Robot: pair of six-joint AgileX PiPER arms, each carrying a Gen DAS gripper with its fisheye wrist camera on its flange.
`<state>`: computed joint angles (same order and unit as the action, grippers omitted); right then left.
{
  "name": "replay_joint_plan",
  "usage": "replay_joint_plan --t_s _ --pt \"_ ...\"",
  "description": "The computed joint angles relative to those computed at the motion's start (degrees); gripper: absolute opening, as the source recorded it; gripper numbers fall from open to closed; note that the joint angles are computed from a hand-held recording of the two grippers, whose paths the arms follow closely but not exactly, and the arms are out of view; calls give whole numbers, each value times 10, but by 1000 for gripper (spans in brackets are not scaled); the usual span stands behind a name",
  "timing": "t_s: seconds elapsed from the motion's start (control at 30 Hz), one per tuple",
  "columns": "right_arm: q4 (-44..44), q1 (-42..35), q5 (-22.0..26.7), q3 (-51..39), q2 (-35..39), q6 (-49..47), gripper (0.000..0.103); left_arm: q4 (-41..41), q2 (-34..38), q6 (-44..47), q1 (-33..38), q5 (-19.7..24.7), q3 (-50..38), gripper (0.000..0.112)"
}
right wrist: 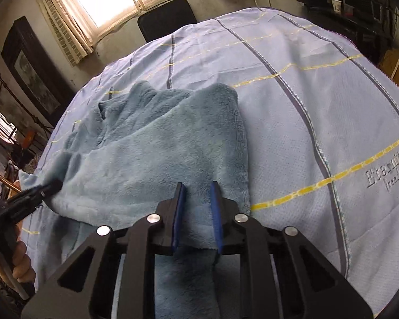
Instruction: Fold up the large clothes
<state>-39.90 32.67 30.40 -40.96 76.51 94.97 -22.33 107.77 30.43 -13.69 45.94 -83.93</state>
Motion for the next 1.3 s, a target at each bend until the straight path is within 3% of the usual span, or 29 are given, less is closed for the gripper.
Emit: replay_joint_plan --t_s 0.1,0.27,0.37,0.53,0.7,0.8,1.07,1.1,1.17,1.2,1.3 --pt "4 3 4 -2 1 -5 17 -34 -2 24 22 9 3 37" --pt "-4 16 27 -12 8 -4 19 -52 -23 44 68 16 10 59" --pt "0 6 9 -3 -5 -1 19 -59 -34 54 127 17 4 59" --pt "-15 -9 -30 29 -44 37 20 -86 -1 51 238 64 -60 59" --pt "-50 1 -26 34 -56 78 22 -95 61 19 328 107 -138 59" --pt "-56 8 -20 31 -53 87 22 -94 90 7 350 120 -166 59" --pt "-64 6 -24 38 -52 103 22 -67 125 -31 328 95 -200 57" --pt "-64 7 -22 36 -51 103 22 -59 126 -40 321 86 -202 54" --pt "-64 9 -19 34 -49 103 22 -38 132 -61 308 69 -208 24" --pt "-64 8 -20 35 -49 103 22 -31 135 -66 305 68 -213 17" --pt "-57 1 -29 39 -51 97 22 -22 118 -73 298 43 -195 14"
